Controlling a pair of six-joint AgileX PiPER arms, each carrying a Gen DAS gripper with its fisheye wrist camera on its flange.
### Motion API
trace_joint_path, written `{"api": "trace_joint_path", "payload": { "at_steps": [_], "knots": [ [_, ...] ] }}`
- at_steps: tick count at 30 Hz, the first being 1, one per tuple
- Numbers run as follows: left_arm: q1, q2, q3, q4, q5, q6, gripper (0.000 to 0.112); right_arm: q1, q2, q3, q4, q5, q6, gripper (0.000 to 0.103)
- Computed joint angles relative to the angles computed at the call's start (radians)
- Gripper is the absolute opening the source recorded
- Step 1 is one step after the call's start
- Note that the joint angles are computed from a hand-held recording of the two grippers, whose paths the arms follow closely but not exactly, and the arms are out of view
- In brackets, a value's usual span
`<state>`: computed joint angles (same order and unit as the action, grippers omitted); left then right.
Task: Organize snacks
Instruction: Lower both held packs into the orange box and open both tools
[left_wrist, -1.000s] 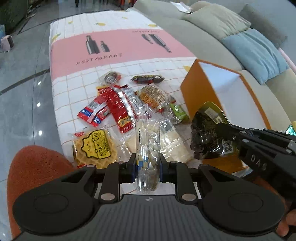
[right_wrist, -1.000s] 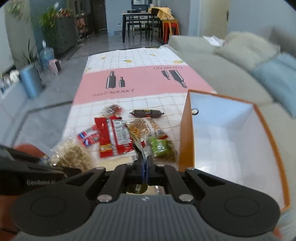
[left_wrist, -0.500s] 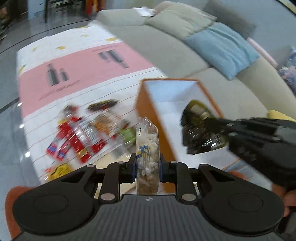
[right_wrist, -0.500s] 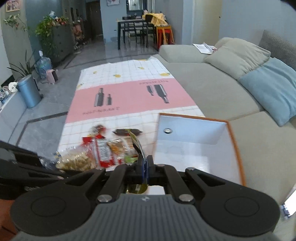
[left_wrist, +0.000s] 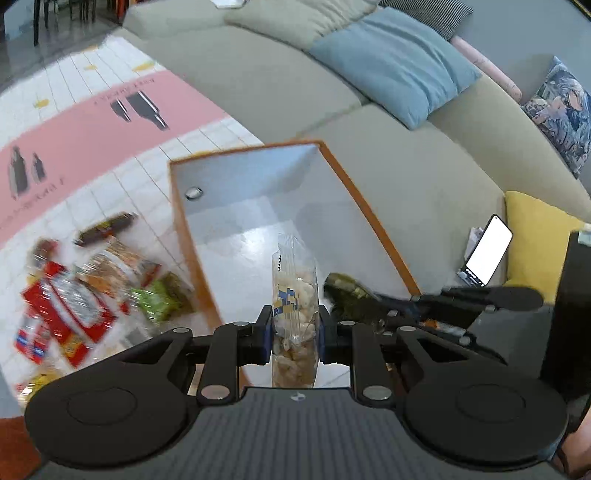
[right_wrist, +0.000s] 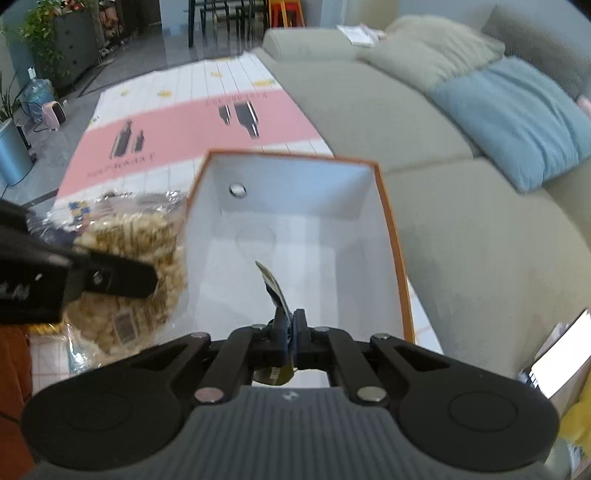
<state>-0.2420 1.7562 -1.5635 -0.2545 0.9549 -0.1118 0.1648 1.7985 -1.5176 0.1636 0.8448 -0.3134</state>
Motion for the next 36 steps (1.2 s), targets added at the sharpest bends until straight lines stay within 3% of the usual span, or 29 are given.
{"api": "trace_joint_path", "payload": {
  "at_steps": [7, 16, 26, 29, 36],
  "knots": [
    [-0.022, 0.108, -0.047, 0.026, 0.027, -0.036, 0.025, -0.033, 0.056, -0.004, 0.049, 0.028, -0.031, 0.0],
    [-0.019, 0.149, -0.058, 0.033, 0.072, -0.04, 0.025, -0.001, 0.098, -0.001, 0.072, 0.054, -0.016, 0.0],
    [0.019, 0.052, 0.033, 0.011, 0.045, 0.028, 0.033, 0.047, 0.124, -0.011, 0.071, 0.099, 0.018, 0.0],
    [0.015, -0.002, 0.076, 0.046, 0.024, 0.023, 0.044, 0.067, 0.124, -0.015, 0.055, 0.104, 0.033, 0.003],
    [0.043, -0.108, 0.184, 0.058, -0.018, 0.043, 0.044, 0.094, 0.125, -0.012, 0.032, 0.117, 0.088, 0.009]
  ]
}}
